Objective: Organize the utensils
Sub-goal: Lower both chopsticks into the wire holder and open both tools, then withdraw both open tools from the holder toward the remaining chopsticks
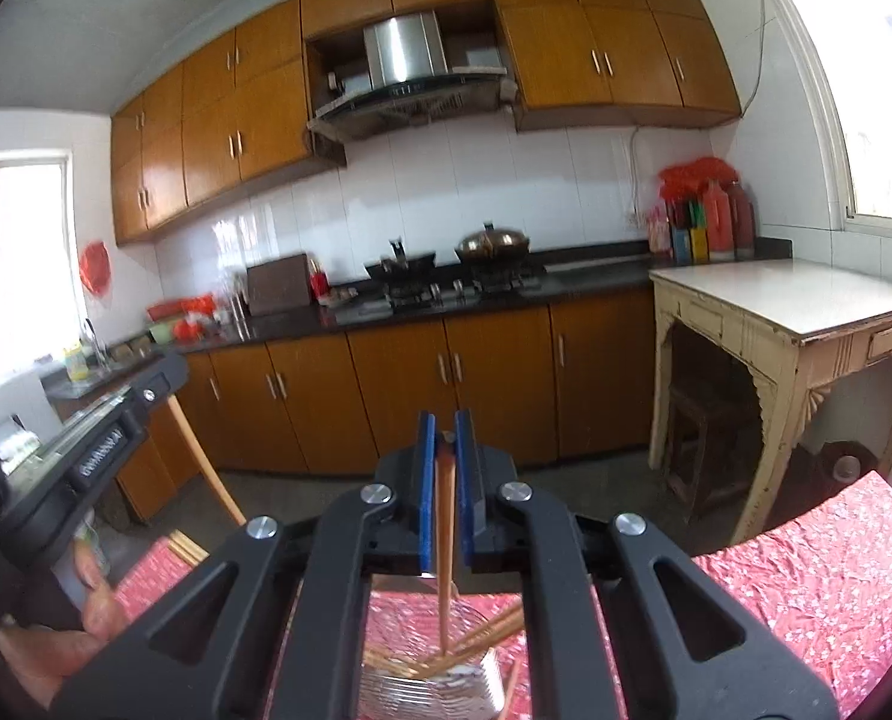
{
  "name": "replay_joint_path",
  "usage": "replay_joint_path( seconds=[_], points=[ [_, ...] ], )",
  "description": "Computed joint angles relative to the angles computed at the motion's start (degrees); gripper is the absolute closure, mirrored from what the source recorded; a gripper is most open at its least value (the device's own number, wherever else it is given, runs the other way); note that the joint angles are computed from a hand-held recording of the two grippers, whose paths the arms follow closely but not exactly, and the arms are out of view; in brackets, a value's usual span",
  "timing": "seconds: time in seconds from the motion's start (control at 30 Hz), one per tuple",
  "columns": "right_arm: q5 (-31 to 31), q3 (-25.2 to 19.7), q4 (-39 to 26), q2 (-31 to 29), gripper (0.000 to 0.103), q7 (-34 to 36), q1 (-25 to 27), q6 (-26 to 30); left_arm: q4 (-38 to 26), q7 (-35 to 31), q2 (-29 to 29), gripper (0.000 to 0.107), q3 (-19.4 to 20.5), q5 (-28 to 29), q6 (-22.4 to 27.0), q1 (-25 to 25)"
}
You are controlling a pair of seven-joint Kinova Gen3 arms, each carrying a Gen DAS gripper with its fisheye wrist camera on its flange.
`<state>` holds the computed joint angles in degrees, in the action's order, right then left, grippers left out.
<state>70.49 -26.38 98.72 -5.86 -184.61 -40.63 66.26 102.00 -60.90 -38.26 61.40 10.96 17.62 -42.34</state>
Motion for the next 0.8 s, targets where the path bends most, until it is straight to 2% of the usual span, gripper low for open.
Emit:
replay_joint_path(
  seconds=[0.03, 0.07, 0.13, 0.2, 0.27, 0.43, 0.6, 0.7, 0.8],
  points=[
    [-0.2, -0.6, -0.3, 0.6, 0.09, 0.3, 0.4, 1.6, -0.5, -0.1, 0.3, 0.101, -0.2, -0.1, 1.0, 0.0],
    [-0.2, -0.2, 0.0, 0.6, 0.08, 0.0, -0.2, 2.3, -0.8, -0.5, 0.9, 0.1, -0.8, -0.3, 2.1, 0.7],
    [-0.3, -0.4, 0.6, 0.1, 0.077, -1.0, -0.6, 3.7, -1.3, -0.5, 0.8, 0.094, -2.4, -0.7, 4.2, 1.4],
    [-0.9, -0.7, 1.2, -0.8, 0.076, -1.9, -0.8, 4.5, -1.4, -0.3, 0.2, 0.077, -4.1, -1.1, 5.8, 2.3],
    [-1.2, -1.8, 1.4, -1.4, 0.072, -2.4, -1.0, 6.7, -0.9, -0.4, -0.5, 0.075, -6.5, -1.8, 7.3, 4.4],
    [-3.7, -5.2, 3.1, -3.4, 0.071, -5.0, -1.6, 11.6, 1.2, -0.2, -1.6, 0.072, -12.3, -3.6, 10.5, 10.5],
    [-7.9, -9.7, 6.9, -4.8, 0.071, -10.8, -3.0, 16.2, 5.9, 1.4, -4.6, 0.062, -16.8, -4.9, 14.2, 17.3],
    [-12.3, -12.8, 10.6, -3.9, 0.071, -17.3, -5.2, 17.5, 10.0, 2.0, -6.9, 0.054, -17.7, -5.4, 15.9, 20.8],
    [-16.1, -13.0, 14.2, -2.5, 0.071, -22.6, -8.6, 15.1, 14.3, 2.9, -9.0, 0.048, -16.9, -4.9, 17.1, 23.7]
  ],
)
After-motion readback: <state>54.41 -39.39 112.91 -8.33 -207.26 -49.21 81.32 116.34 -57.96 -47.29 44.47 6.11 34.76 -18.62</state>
